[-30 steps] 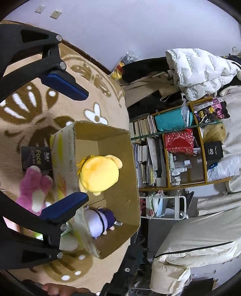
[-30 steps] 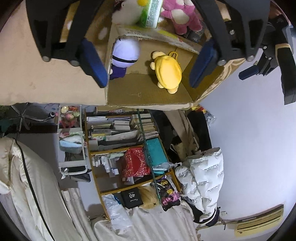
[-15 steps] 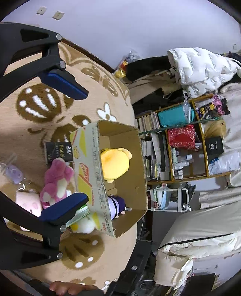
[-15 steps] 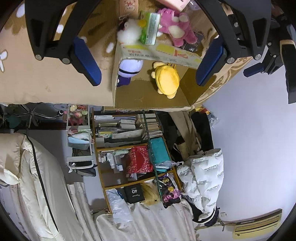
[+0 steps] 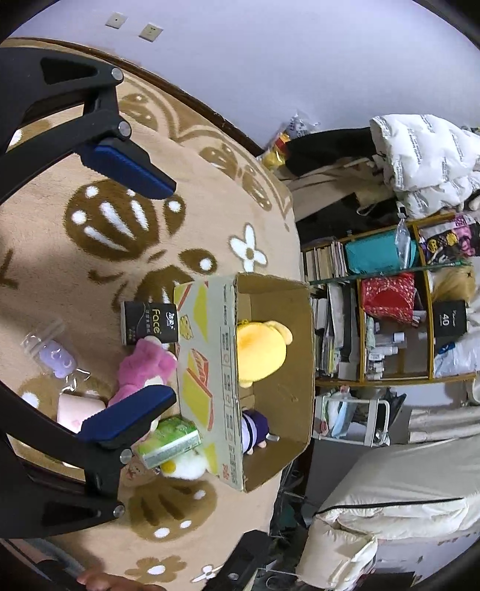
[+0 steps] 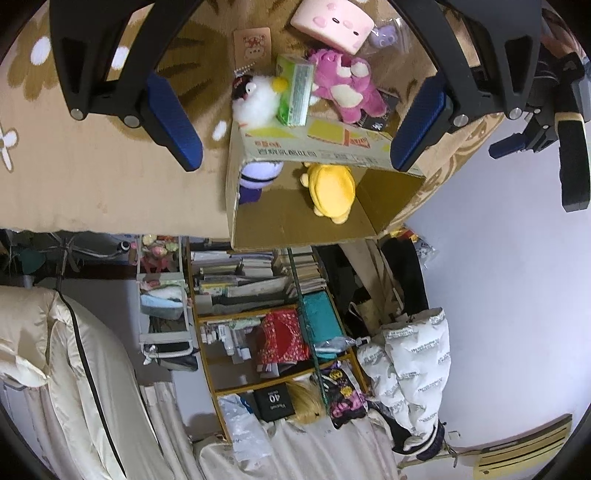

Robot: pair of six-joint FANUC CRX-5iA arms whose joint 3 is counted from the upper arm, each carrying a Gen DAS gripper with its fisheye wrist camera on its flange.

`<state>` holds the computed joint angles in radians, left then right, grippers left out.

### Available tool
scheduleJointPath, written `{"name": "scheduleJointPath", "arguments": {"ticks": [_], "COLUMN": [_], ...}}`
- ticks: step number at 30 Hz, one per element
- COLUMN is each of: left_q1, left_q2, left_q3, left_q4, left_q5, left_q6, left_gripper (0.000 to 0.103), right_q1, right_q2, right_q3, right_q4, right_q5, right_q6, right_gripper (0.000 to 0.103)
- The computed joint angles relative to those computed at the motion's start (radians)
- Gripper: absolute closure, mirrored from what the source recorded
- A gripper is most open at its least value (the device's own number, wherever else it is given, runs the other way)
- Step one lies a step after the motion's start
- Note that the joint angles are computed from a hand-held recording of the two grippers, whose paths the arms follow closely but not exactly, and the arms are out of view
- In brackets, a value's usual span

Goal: Organize soft objects
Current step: 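Lower left tool onto black Face tissue pack while right tool grasps white fluffy plush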

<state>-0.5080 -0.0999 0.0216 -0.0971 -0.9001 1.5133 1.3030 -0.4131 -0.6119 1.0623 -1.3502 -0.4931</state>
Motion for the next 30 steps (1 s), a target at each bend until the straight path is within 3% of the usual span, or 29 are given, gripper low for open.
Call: {"name": "scheduleJointPath", "arguments": {"ticks": [6,17,26,28,30], "left_q1": [0.018,0.008,0.012,0.012,0.016], "left_q2": [0.034,0.128,0.208,0.221,0.235], "left_q3": [0.013,0.077,0.137,0.146,0.154], "left_q4": [0.027,-0.033,-0.026,-0.028,-0.022], "left_q5": [-0.02,-0.045,-0.143,-0.161,-0.178], "left_q6": [0.0,0.095,0.091,0.094,0.091], "left_gripper": [0.003,0.003,0.003,0.003,0.003], "right_q1": [-0.037,-0.114,-0.17,-0.17,-0.179], "right_q2": [-0.006,0.01,0.01,0.012,0.005], "right_q3": [-0.011,-0.01,-0.019,-0.02,-0.027], "right_q4": [-0.039,-0.133,-0.215,-0.223,-0.236], "right_q5": [0.039,0.092,0.175,0.174,0.199], "right_q6": [-0.012,-0.001,0.015,0.013,0.015], "right_gripper": [0.0,0.0,0.0,0.008,0.008]}}
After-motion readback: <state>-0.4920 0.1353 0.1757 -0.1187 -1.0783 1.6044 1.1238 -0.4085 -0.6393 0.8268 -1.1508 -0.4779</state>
